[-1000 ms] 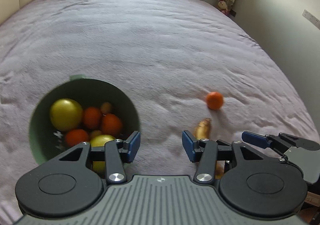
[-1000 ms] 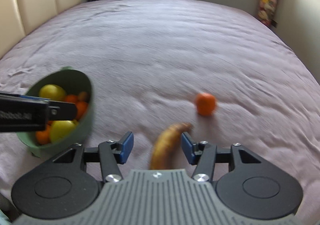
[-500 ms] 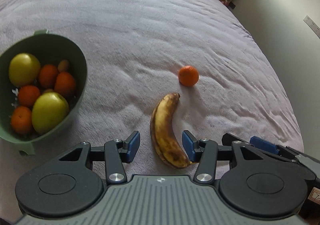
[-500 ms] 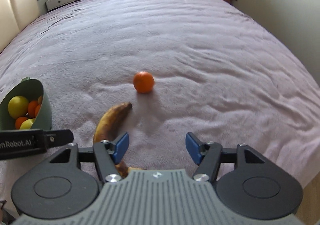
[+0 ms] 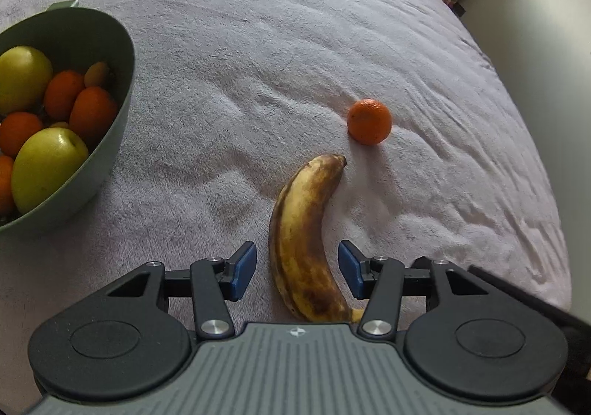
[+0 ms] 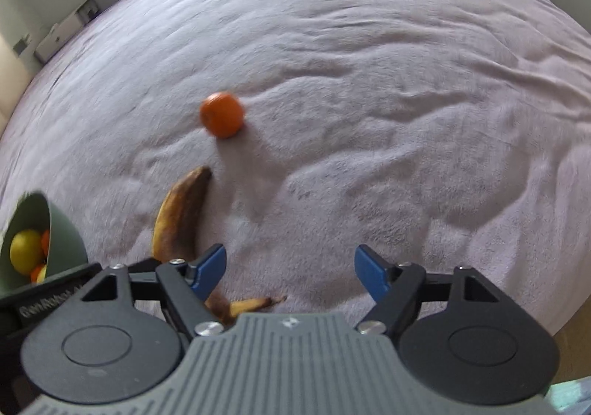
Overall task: Organize fruits
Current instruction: 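Move both tools away from the colander toward the banana and mandarin, then grasp the banana with the left tool while the right tool approaches the mandarin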
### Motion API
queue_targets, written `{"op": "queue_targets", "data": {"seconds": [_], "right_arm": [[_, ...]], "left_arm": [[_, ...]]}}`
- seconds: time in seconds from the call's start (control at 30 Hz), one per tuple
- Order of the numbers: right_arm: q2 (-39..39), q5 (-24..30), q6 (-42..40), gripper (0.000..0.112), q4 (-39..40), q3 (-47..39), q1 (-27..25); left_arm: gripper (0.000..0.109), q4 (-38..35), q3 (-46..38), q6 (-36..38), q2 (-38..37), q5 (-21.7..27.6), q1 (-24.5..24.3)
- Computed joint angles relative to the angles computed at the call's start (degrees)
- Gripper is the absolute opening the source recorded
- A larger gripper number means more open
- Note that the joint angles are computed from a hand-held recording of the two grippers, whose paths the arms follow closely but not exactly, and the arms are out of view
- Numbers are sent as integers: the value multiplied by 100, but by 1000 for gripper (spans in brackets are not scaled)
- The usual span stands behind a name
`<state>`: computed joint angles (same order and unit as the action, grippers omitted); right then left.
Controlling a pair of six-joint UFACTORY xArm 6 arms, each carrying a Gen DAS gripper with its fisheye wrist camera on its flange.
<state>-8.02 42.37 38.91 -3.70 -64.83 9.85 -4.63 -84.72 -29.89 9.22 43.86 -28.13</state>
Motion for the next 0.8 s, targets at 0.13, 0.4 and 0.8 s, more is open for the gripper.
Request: {"op": "queue_targets", "data": {"seconds": [0.13,0.4,0.8], "right_arm": [[92,-231,176,74,10,-27,-80],[349,-382,-36,74,402,-124,-142],[527,-808,-176,66,-49,-72,-92]], "left_arm": [[60,297,-217,-52,255,82,-68],[58,655,-572,-60,654,204,-152],[45,663,-520,199,679,58,-184]]}}
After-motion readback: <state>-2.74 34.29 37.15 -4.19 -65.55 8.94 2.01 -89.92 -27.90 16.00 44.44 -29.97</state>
